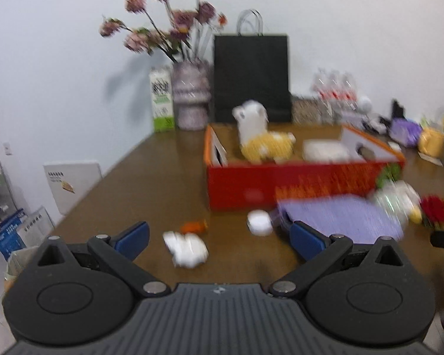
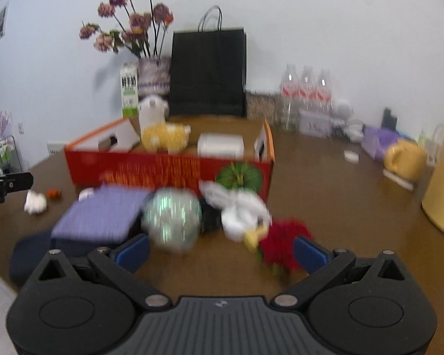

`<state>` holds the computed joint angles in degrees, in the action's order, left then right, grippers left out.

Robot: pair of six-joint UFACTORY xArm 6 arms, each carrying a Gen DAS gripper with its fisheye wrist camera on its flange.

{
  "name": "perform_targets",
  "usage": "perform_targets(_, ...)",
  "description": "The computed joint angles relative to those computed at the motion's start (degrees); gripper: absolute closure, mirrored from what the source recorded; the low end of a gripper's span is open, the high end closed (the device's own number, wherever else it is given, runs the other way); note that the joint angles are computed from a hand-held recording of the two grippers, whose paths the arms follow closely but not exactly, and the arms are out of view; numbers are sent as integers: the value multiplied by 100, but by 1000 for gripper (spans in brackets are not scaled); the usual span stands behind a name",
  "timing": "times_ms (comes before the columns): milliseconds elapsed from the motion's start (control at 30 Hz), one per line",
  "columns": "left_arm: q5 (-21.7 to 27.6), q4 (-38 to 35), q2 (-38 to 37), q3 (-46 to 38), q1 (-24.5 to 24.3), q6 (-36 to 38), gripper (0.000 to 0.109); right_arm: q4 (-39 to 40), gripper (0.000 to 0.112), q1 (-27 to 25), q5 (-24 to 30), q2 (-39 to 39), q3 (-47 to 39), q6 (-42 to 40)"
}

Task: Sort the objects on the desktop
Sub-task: 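Grasp the dark blue pouch under the purple cloth bag with the left gripper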

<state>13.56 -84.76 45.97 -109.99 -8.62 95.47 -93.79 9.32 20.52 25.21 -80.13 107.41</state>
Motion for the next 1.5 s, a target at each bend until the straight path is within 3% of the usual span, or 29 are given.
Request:
perform_targets(133, 352, -45, -367, 640, 22, 394, 6, 53, 9, 85, -19, -210, 433, 71)
perform_targets(333, 788, 319, -495, 917, -52, 738, 6, 104, 9, 92, -51, -208, 465, 85)
perform_targets(567, 1228, 1654, -23, 371, -104, -715, 6, 332, 9, 0, -172, -59, 337, -129)
perform_targets(733, 1453, 2182, 279, -39, -131, -1738, 6, 459, 9, -97, -180, 40, 262, -278)
perform_targets(900, 1164, 2357, 384, -127, -300, -2013, 7, 455, 9, -228, -146, 97, 221, -351)
perform_targets(1233, 641, 2018, 221, 148, -540, -1849, 29, 372, 9, -593, -250, 365, -92, -572)
perform_targets(1500, 510, 2053, 181, 199, -607, -2017, 34, 95, 15, -741, -492, 598, -395, -483)
